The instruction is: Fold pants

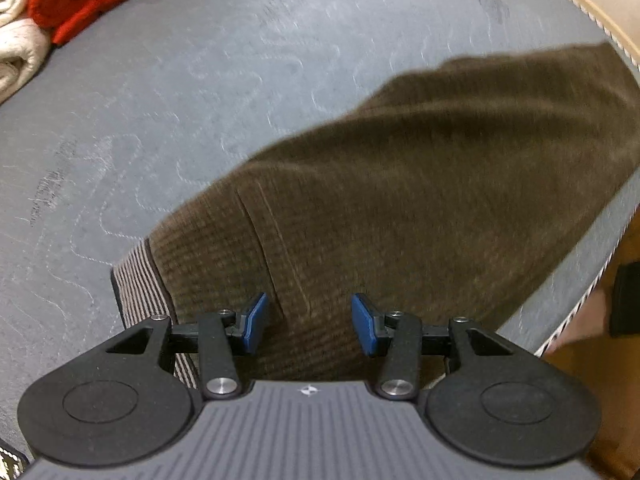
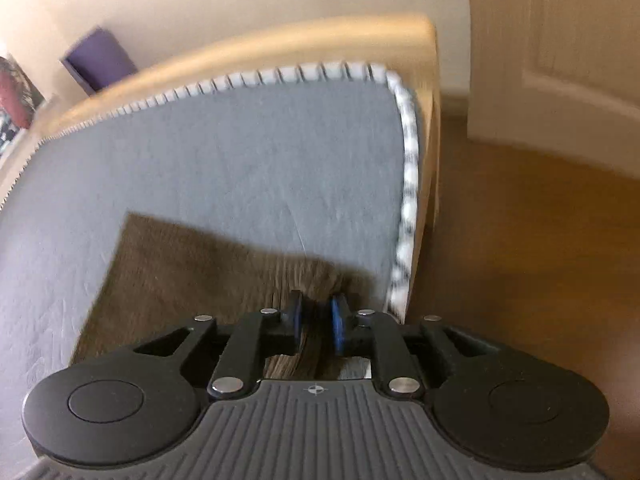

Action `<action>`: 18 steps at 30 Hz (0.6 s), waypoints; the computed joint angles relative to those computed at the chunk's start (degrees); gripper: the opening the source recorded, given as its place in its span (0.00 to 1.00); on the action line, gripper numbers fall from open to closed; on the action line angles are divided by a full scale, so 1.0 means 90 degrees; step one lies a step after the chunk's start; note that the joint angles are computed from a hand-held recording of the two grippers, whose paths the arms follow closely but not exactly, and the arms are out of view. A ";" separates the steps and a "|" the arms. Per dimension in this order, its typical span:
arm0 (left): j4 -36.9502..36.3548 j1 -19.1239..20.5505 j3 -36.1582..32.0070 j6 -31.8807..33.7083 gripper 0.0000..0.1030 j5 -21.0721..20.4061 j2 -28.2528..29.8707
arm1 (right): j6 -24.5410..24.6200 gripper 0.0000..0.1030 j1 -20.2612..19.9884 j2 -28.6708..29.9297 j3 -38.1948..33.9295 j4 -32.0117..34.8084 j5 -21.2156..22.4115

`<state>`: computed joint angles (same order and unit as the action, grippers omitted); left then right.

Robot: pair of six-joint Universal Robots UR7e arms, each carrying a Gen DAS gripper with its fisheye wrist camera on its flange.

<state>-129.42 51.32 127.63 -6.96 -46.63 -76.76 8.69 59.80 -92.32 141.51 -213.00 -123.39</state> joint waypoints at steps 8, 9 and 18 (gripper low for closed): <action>0.1318 0.0343 0.0020 -0.0249 0.48 0.0226 -0.0015 | -0.0819 0.26 0.0537 0.0450 -0.0116 -0.1101 -0.0386; 0.1339 0.0342 0.0006 -0.0293 0.48 0.0206 -0.0033 | -0.0836 0.26 0.0587 0.0440 -0.0115 -0.1013 -0.0334; 0.0311 0.0447 -0.0009 -0.0524 0.47 0.0619 -0.0305 | -0.0573 0.40 0.0741 0.0131 -0.0215 0.1175 0.0444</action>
